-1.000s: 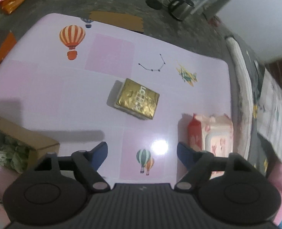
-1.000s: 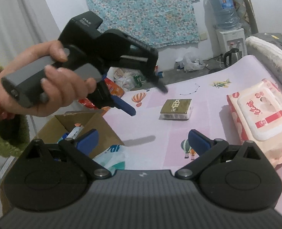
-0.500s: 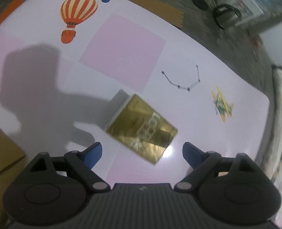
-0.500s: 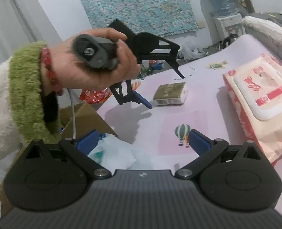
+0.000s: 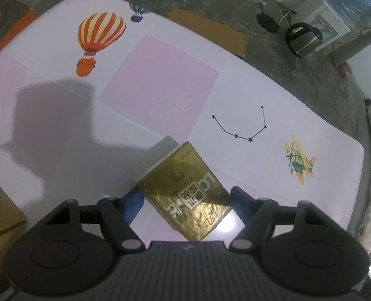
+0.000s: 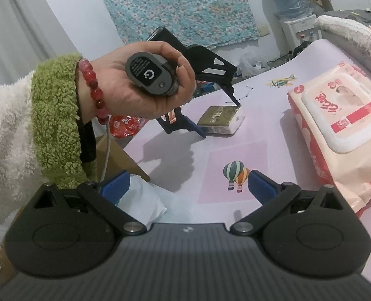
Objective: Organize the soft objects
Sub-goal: 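Close the left tool on the gold tissue pack and lift it, then carry the tissue pack over the box and open the left tool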
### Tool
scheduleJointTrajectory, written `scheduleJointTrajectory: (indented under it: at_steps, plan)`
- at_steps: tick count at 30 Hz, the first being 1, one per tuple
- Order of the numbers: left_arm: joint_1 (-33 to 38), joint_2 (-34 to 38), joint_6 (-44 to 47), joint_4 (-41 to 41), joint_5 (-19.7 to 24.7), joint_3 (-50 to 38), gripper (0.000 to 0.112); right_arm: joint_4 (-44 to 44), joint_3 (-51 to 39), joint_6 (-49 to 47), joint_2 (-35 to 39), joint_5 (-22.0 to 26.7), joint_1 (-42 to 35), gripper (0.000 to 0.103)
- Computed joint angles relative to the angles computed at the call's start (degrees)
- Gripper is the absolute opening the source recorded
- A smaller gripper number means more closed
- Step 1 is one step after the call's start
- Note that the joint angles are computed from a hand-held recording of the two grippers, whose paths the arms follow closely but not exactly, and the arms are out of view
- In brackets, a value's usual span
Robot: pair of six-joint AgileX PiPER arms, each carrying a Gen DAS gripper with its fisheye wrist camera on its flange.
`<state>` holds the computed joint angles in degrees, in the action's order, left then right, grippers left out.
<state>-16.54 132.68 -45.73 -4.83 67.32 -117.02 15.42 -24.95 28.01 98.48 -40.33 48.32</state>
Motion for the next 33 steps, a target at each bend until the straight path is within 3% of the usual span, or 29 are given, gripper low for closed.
scheduleJointTrajectory:
  at_steps: [4,11,21,28,33]
  plan:
    - [-0.98,-2.67,0.02,1.62,-2.48,3.82,0.069,1.52,1.15,-0.78,-1.02,-0.03,1.07,0.101]
    - [-0.37,-6.69,3.35,-0.9,-2.83,7.11,0.039,5.91,2.71,-3.31,-3.91,0.97,2.66,0.101]
    - [-1.14,-12.85,10.05,-2.21,-2.99,14.13,0.028,18.67,3.34,-12.59,-8.73,2.85,9.48,0.101]
    - [-0.95,-24.54,17.72,-5.59,-4.28,22.43,0.026,36.67,5.32,-25.11,-15.35,2.22,16.9,0.101]
    - [0.54,-35.5,24.43,-10.8,-3.47,28.44,0.025,55.86,6.26,-36.09,-21.62,-4.16,28.8,0.101]
